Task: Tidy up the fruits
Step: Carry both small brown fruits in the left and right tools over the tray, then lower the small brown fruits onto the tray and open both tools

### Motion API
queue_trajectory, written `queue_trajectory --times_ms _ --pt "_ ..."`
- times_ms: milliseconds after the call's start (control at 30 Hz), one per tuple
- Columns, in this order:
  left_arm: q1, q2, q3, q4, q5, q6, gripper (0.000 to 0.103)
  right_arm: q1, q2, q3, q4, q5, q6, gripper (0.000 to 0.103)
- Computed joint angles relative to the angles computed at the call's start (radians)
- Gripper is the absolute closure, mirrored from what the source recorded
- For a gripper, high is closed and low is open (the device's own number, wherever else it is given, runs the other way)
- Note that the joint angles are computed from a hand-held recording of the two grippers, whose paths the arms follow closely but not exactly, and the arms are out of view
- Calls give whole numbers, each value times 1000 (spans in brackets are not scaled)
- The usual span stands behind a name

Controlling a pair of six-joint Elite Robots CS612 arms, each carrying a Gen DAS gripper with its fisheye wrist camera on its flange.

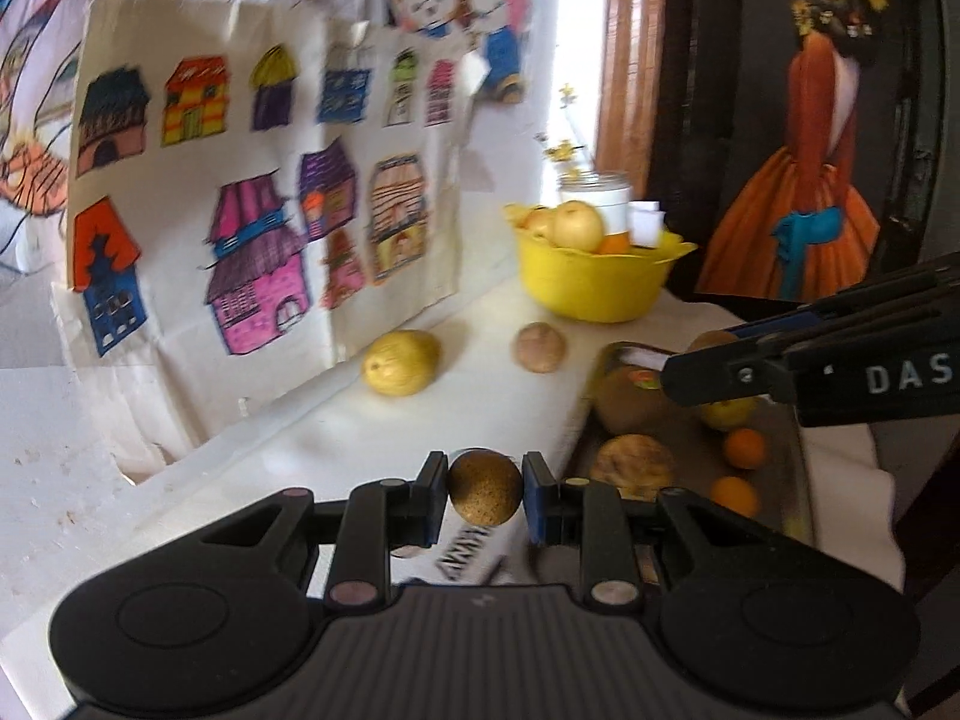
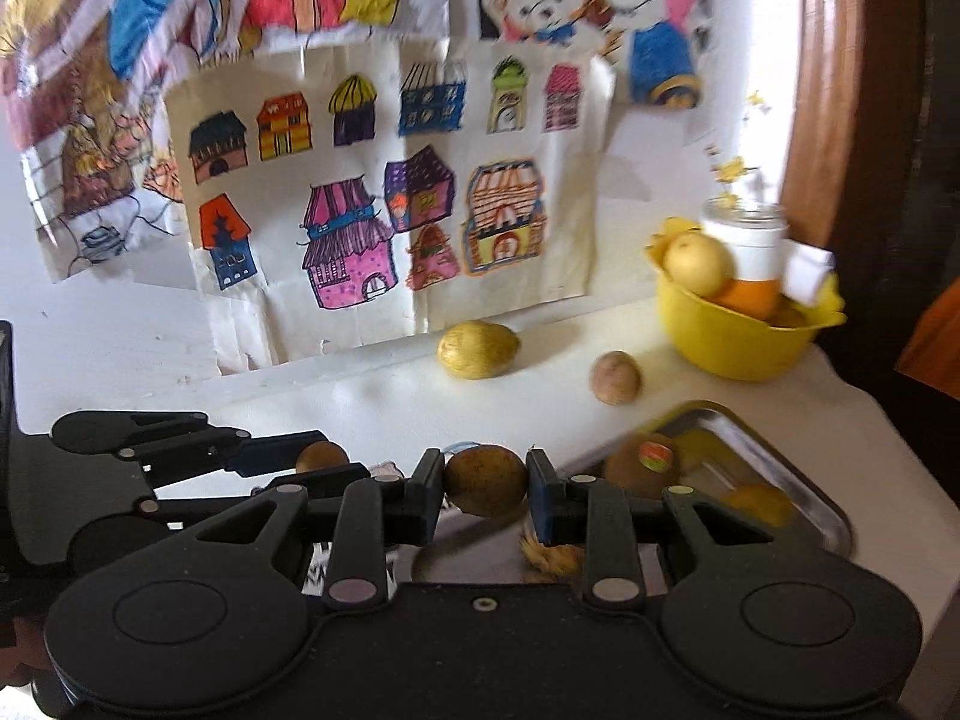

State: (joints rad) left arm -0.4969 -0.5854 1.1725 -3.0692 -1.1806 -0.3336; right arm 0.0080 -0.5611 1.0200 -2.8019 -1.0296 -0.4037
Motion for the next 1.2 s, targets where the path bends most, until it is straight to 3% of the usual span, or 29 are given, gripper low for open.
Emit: queue_trajectory --times_ms 267,533,867,1200 --pt "-35 -14 12 -30 -17 31 75 -40 -77 145 -121 -8 31 72" --pt "-40 1 -26 -17 -43 36 75 -60 -85 164 -165 -1 62 72" --pt "-26 60 -134 39 -95 33 75 -69 -33 94 -104 -30 80 72" --pt "-14 191 -373 172 -145 59 75 -70 49 -22 10 -78 60 72"
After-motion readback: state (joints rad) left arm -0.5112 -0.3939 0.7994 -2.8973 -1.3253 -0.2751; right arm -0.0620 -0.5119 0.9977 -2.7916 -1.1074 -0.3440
